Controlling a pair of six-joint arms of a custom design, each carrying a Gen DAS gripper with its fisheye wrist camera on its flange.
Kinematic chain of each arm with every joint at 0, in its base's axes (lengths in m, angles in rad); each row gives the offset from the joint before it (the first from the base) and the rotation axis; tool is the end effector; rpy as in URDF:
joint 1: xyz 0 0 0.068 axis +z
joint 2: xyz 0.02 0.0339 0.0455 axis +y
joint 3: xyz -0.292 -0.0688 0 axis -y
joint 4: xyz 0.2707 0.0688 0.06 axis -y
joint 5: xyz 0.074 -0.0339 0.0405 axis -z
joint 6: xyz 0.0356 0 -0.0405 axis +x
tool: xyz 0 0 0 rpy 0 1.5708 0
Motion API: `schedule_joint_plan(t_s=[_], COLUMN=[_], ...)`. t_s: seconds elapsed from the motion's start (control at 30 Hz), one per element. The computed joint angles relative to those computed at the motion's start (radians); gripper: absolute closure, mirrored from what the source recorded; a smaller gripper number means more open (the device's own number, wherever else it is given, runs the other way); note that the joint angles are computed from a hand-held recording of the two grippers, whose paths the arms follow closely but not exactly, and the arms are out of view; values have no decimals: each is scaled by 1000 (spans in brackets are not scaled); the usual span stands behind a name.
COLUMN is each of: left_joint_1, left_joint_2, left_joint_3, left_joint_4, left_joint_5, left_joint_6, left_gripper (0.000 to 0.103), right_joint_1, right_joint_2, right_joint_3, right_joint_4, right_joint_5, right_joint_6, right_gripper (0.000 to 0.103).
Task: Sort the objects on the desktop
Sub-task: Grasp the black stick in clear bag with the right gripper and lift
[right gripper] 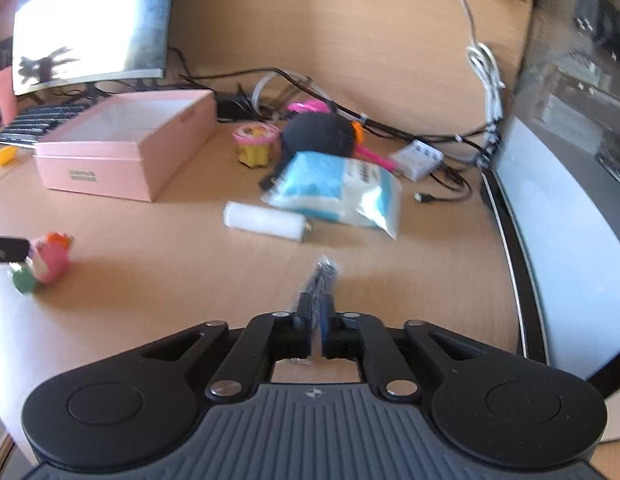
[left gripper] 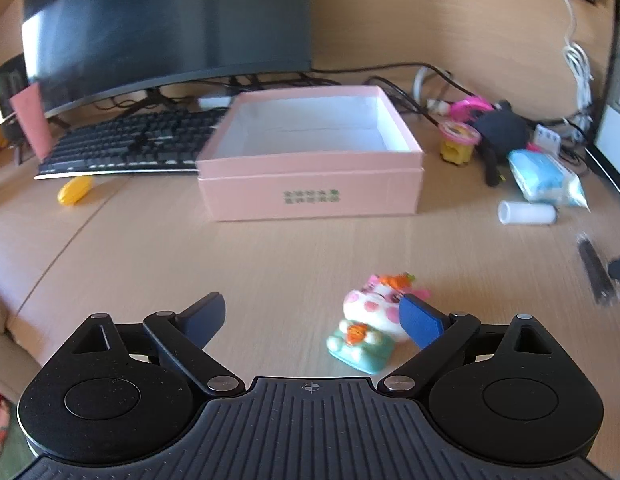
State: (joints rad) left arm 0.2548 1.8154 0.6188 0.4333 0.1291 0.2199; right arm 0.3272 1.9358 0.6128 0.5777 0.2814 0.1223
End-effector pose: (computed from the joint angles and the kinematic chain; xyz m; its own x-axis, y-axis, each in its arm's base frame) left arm 0.3152 0.0774 0.0912 -0.6878 0.0444 -0.7246 -0.0102 0.9974 0.0708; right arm 0.3141 0.0962 0.0652 -0.6515 -0.0974 -0.7524 -0.0363 0.9946 -0.0973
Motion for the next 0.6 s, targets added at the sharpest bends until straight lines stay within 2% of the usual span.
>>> schedule_joint_plan(t_s=[0.1,0.17,0.2,0.33,0.37,0.4,0.5,0.6], left_joint_1=[8,11,12,13,17,22,37,48], left_joint_2=[-6,-9,-11,-15,-15,-18,-22,-28], left_joint_3=[12,25,34,77,89,101,145,179], left_joint_4=[1,-3,-10,-41,-48,-56,-70,-67], left_joint_5=[-26,-48,-60,-128,-136,-141,-155,-169], left_joint_6=[-22,-38,-43,-34,-33,-37,-52,-58], left_gripper=[5,5,3,2,2,2,1,0], right_joint_1=[-26,-35,-33,-37,-35,-34,-28,11], right_joint_2=[11,35,47,84,89,88,51,8], right_joint_3=[15,54,76,137,142,138,85,24], right_joint_4=[-1,-18,-39,-123,-138,-137,-98,-56], right_joint_5=[-32,-36,-30,-88,-99,-109,-216,-307], right_joint_6=[55,83,96,113,104,90,12,-142], right_gripper=[80,64,63,65,77,82,84,84])
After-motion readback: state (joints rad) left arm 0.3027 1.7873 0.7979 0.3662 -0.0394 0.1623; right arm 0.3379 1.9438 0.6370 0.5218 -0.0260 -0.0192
